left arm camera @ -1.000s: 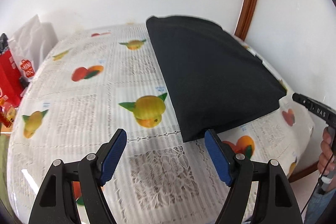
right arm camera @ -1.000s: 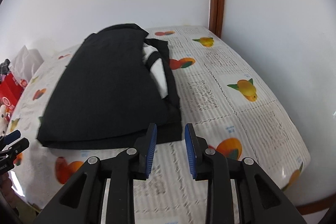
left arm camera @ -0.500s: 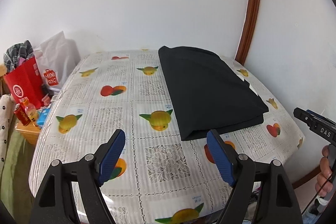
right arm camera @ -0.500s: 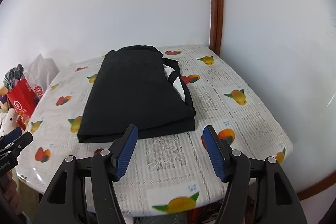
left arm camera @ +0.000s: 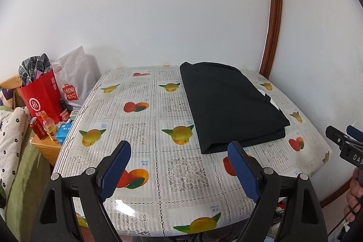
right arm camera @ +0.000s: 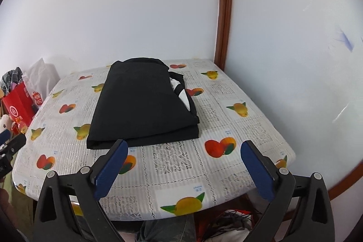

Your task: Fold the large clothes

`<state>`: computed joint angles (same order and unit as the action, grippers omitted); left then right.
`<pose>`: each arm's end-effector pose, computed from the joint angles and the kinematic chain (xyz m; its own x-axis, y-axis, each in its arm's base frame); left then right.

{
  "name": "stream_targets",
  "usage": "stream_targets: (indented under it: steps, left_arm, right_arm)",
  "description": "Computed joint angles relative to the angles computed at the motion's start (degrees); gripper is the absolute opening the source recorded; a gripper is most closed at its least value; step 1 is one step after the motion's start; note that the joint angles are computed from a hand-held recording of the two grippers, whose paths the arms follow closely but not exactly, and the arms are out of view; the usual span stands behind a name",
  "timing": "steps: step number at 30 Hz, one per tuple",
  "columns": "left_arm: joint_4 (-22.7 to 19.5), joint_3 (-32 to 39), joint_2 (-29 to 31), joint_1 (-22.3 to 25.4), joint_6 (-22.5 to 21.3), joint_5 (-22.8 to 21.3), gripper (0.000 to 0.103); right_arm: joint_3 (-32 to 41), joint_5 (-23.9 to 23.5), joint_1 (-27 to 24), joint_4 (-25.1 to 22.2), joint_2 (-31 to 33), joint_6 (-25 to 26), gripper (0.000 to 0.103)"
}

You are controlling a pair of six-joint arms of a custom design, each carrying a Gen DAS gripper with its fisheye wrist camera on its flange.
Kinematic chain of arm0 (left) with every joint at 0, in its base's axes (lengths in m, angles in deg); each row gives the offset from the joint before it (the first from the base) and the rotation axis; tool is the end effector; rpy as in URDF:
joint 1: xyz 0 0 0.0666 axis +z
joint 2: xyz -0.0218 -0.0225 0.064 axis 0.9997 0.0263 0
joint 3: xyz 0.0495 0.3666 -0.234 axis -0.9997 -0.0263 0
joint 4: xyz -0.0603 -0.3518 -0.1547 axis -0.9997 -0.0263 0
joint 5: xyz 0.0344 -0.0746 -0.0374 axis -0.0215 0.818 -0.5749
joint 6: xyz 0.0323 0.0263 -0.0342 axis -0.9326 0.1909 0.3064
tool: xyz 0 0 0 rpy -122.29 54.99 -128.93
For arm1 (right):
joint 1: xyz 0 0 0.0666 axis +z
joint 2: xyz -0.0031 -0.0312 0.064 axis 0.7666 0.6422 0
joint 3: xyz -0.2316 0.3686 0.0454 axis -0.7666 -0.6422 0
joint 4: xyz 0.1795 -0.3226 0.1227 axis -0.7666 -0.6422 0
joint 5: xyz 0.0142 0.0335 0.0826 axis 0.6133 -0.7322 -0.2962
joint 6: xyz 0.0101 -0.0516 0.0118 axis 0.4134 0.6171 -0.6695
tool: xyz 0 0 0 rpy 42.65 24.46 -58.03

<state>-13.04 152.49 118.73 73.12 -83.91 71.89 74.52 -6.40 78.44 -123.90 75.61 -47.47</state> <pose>0.4425 -0.1246 0.5675 -0.5394 0.1561 -0.8275 0.3225 0.9460 -0.0318 0.3501 0.1633 0.5950 -0.5722 0.2226 -0.7893 0.3960 0.9178 -0.0282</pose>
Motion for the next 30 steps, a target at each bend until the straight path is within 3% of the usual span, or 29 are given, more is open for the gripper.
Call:
stream_targets:
  steps: [30]
  left_arm:
    - [-0.74,0.17,0.10,-0.58,0.52,-0.67,0.087]
  right_arm:
    - [1.26,0.90,1.31,-1.97,0.59,-1.29,0.099]
